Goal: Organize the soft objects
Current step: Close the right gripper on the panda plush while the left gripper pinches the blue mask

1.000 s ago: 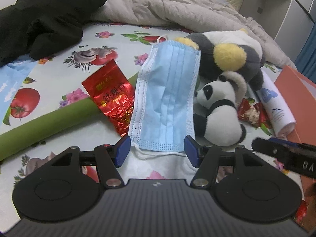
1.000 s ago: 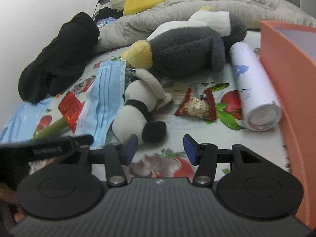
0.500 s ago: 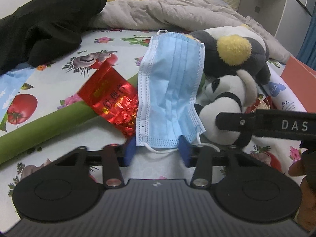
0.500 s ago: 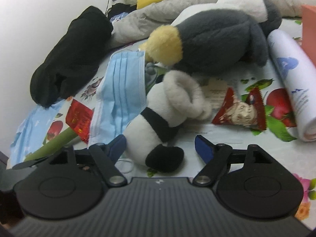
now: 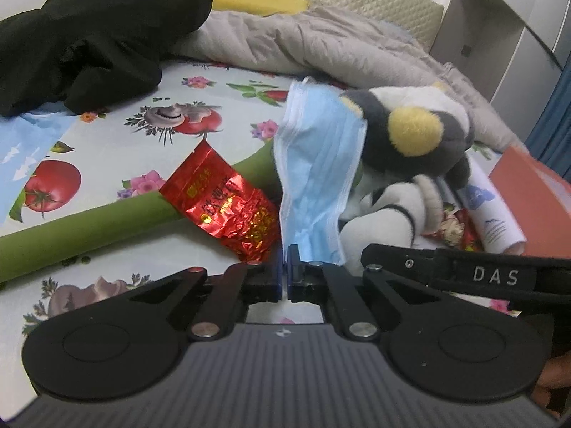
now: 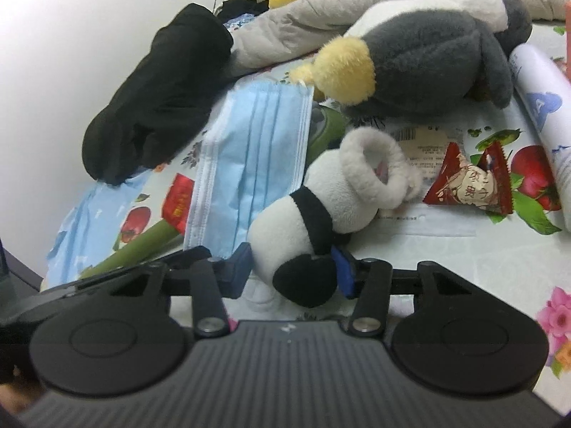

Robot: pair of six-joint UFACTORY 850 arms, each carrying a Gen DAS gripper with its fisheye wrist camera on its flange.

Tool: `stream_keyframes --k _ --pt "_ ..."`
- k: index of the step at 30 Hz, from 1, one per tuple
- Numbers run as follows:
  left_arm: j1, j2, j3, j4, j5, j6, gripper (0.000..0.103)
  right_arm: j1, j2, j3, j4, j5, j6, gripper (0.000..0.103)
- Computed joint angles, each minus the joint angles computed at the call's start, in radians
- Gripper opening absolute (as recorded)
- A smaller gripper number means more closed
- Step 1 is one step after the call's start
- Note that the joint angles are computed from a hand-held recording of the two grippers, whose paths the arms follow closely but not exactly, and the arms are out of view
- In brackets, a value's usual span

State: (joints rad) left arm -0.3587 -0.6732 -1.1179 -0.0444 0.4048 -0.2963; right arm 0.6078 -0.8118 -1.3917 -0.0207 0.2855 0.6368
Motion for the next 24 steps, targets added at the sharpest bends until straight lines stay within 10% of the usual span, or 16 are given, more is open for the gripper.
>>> stream_keyframes --k 24 --pt "-0.087 0.326 0.382 0.167 0.057 -0.248 0.002 0.12 0.327 0.412 0.507 0.033 -0.427 0.049"
